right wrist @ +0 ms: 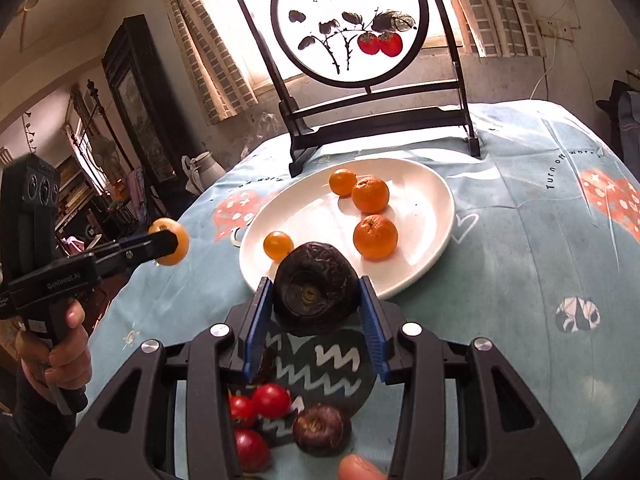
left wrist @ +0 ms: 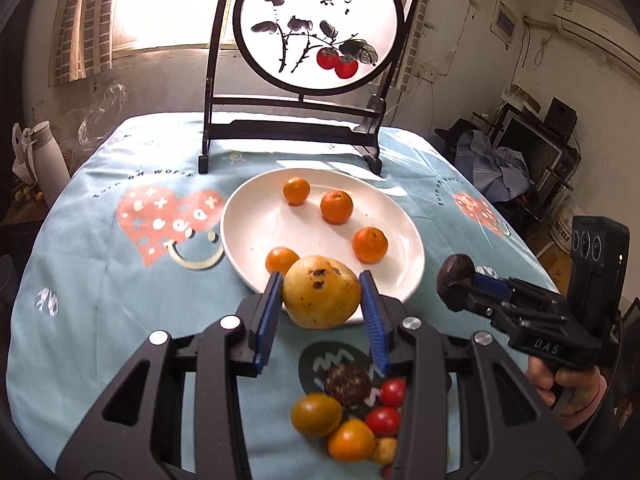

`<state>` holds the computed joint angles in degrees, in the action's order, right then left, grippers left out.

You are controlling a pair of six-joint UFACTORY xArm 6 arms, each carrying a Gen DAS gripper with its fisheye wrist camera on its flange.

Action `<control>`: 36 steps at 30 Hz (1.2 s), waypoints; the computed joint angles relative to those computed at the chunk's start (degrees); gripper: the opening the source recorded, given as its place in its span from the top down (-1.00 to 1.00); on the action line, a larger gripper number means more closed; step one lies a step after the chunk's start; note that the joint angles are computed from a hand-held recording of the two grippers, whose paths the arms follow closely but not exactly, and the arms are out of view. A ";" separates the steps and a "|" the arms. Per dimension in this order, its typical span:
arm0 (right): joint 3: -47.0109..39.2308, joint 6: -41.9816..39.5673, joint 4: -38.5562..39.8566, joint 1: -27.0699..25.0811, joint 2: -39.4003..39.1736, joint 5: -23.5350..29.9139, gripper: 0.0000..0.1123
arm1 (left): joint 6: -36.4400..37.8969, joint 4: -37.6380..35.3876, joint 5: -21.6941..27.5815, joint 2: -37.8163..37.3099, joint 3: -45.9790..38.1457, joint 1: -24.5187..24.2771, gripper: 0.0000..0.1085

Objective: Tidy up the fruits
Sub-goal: 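Place the pear and the dark fruit on the plate, opening both tools, then grasp another dark brown fruit with the right tool while the left tool grasps an orange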

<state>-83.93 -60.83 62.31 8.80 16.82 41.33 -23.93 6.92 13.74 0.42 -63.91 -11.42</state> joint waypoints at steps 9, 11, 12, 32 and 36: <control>-11.32 6.97 -9.51 2.86 10.89 -1.67 0.23 | 3.53 -1.14 13.43 23.09 -27.45 3.01 0.28; -11.89 7.00 -9.87 2.85 11.44 -1.41 0.23 | 4.12 -1.74 14.96 25.88 -30.75 3.39 0.28; -12.09 7.00 -9.97 2.89 11.63 -1.43 0.23 | 3.87 -1.11 15.80 27.01 -32.16 3.44 0.28; 6.80 -5.43 -3.05 0.17 -4.90 -2.91 -0.41 | -26.48 25.61 4.07 -8.91 8.97 1.17 -0.80; 11.17 -5.25 -6.41 -0.87 -7.19 -1.12 -0.41 | -30.44 27.39 -2.92 -15.64 21.06 0.22 -0.80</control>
